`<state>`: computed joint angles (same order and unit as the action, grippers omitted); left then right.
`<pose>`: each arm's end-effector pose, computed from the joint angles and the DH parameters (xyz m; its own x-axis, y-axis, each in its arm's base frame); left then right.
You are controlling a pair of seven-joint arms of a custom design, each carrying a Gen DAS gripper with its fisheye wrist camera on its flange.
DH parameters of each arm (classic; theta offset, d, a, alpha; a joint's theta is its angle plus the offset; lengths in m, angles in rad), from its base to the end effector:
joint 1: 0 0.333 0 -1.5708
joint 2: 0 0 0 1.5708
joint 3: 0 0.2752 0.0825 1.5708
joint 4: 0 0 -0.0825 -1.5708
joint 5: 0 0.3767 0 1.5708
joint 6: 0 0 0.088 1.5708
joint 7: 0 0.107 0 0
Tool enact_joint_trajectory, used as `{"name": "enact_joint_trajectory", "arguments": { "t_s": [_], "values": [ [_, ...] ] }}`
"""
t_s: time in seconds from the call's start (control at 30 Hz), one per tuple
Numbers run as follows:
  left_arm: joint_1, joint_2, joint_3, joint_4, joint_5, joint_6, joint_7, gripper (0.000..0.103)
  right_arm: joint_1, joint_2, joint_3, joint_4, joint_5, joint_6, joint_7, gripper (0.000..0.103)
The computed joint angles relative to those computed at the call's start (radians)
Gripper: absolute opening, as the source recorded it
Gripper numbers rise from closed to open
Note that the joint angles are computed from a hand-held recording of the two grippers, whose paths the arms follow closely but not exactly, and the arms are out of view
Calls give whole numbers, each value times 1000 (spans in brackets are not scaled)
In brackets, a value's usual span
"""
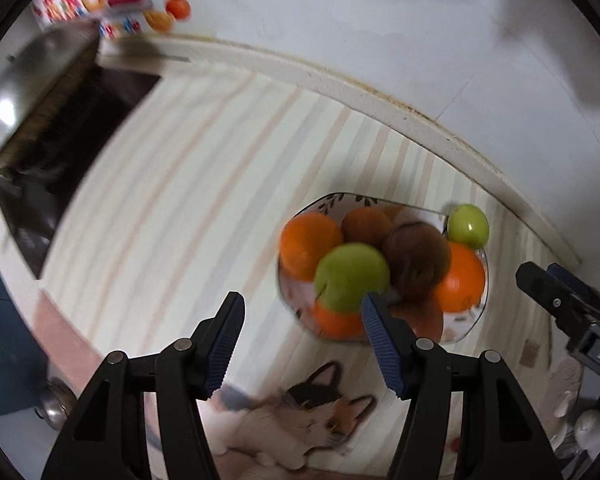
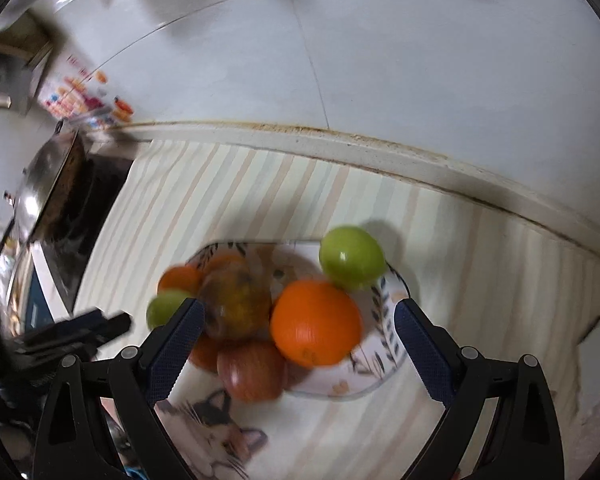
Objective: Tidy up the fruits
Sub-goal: 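Move both tools toward the red cherry tomatoes on the cloth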
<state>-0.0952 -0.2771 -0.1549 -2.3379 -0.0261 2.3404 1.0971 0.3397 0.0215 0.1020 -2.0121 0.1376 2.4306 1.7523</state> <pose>0.4740 -0.1230 0.4356 0.2220 -0.9691 0.1075 -0.9368 -0.2426 -0.2519 0.5286 0.2502 0.4474 0.2039 -0.9601 -0.1915 -0.9276 -0.1269 -0.3513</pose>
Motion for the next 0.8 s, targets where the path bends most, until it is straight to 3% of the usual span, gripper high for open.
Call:
{"name": "enact_joint_trajectory", "arguments": {
  "t_s": [0.07, 0.23, 0.57, 0.8],
  "values": [
    [-7, -77, -16, -49, 21, -13, -21, 62, 8, -69, 6, -68, -18, 7, 6, 98],
    [-42, -233, -31, -134, 8, -44, -38, 83, 29, -269, 25, -234, -50, 8, 42, 98],
    [-92, -507, -72, -237, 58, -87, -99, 84, 48, -623, 69, -423, -118, -23, 164, 98],
    [-126, -654, -86, -282, 81, -112, -96, 84, 60, -794, 109, -475, -147, -77, 252, 98]
  ]
}}
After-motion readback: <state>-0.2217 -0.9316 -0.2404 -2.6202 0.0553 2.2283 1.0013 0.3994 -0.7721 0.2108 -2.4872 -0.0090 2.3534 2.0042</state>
